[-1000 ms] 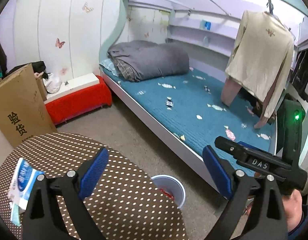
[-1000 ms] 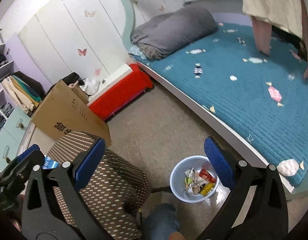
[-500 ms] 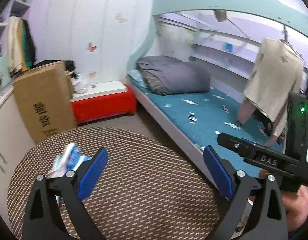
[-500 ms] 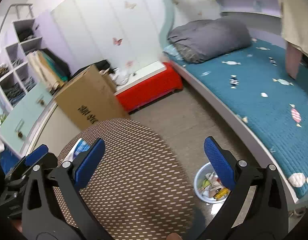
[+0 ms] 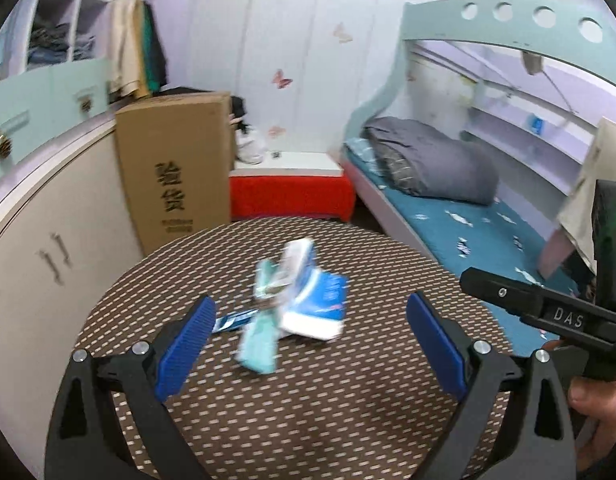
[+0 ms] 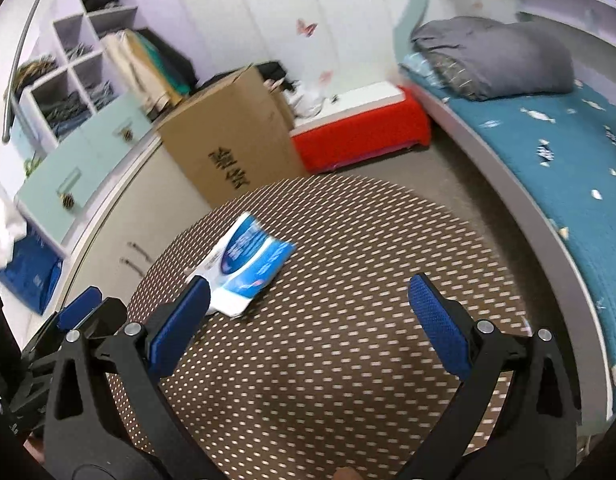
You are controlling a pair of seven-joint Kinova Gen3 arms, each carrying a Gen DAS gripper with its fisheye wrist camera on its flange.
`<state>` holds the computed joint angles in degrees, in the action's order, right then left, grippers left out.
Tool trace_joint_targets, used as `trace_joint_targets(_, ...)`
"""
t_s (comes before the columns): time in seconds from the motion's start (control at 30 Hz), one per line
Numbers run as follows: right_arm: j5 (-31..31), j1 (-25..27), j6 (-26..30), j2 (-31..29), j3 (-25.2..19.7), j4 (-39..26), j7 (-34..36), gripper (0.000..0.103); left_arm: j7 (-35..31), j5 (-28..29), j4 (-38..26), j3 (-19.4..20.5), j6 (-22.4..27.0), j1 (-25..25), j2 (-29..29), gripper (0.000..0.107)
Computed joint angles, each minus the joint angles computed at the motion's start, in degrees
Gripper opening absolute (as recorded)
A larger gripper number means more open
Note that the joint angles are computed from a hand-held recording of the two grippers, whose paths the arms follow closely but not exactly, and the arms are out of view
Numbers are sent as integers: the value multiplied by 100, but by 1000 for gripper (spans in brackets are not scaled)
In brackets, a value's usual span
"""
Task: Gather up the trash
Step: 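Move both open tools back over the table, then grasp the teal toothpaste tube with the left tool while the right tool grasps the blue-white toothpaste box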
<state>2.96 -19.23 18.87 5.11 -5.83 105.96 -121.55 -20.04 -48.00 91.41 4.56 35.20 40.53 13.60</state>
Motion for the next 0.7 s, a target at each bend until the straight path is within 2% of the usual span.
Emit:
trace_joint_targets(0.23,-213,-193,213,585,-137,-551,265,97,249,-12,486,-57,-101,-249,-137,94)
trace_joint_targets(0.57,-463,-377,649,1520,-200,-1664,724,97,102,388,769,-119,-393,-596,8,94)
trace_joint_targets(0.7,-393,-580,849,1956,-39,-2214,703,97,-123,640,785,-158,-536,-674,86,94)
